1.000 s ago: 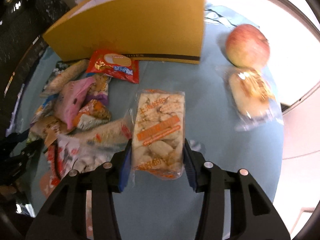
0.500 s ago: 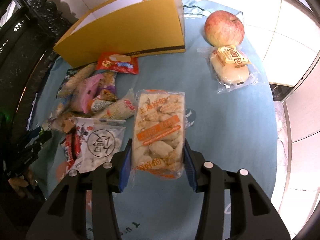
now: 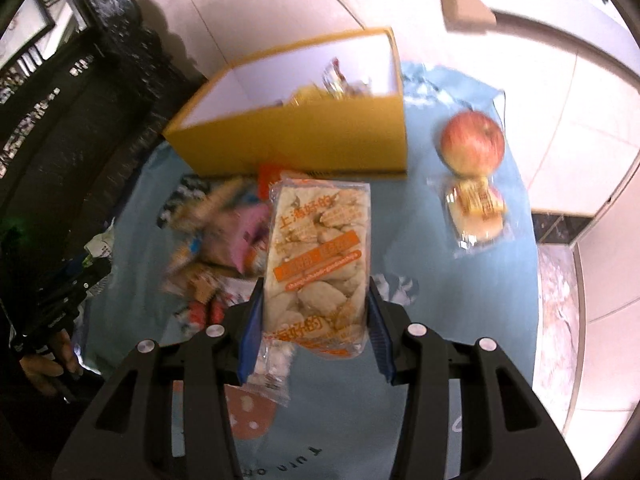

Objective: Organize snacks

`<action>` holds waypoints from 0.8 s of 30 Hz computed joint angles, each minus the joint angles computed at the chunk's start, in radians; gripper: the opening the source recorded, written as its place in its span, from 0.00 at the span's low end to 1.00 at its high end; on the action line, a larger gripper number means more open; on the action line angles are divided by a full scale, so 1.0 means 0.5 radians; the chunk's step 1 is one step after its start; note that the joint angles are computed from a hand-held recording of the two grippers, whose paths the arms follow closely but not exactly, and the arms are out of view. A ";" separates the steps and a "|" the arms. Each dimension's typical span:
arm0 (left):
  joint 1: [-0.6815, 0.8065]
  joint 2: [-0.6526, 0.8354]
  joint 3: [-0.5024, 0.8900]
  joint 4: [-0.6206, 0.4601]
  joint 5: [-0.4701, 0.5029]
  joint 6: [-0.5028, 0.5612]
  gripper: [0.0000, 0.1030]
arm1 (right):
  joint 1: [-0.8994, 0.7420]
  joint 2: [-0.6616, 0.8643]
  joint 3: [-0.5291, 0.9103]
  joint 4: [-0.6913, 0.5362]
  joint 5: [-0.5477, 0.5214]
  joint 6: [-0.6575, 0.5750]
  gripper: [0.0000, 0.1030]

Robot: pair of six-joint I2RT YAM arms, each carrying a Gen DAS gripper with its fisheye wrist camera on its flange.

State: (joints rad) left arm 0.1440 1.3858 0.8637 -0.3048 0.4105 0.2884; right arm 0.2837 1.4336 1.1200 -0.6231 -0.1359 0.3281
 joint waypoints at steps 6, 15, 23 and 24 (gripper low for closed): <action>-0.089 -0.008 0.333 -0.053 -0.009 -0.125 0.52 | -0.007 -0.030 0.362 -0.136 0.054 -0.090 0.44; -0.304 0.292 0.992 -0.134 -0.156 -0.316 0.52 | -0.122 0.361 1.055 -0.540 0.015 -0.347 0.41; -0.281 0.220 0.652 -0.151 -0.077 -0.253 0.52 | 0.115 0.161 -0.070 -0.427 0.105 -0.358 0.63; -0.274 0.215 0.609 -0.151 -0.079 -0.240 0.52 | 0.126 0.082 -0.267 -0.329 0.025 -0.336 0.63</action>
State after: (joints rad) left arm 0.0071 1.4934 1.1684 -0.3801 0.3708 0.1684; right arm 0.3468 1.4747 0.9863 -0.7877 -0.1236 0.1600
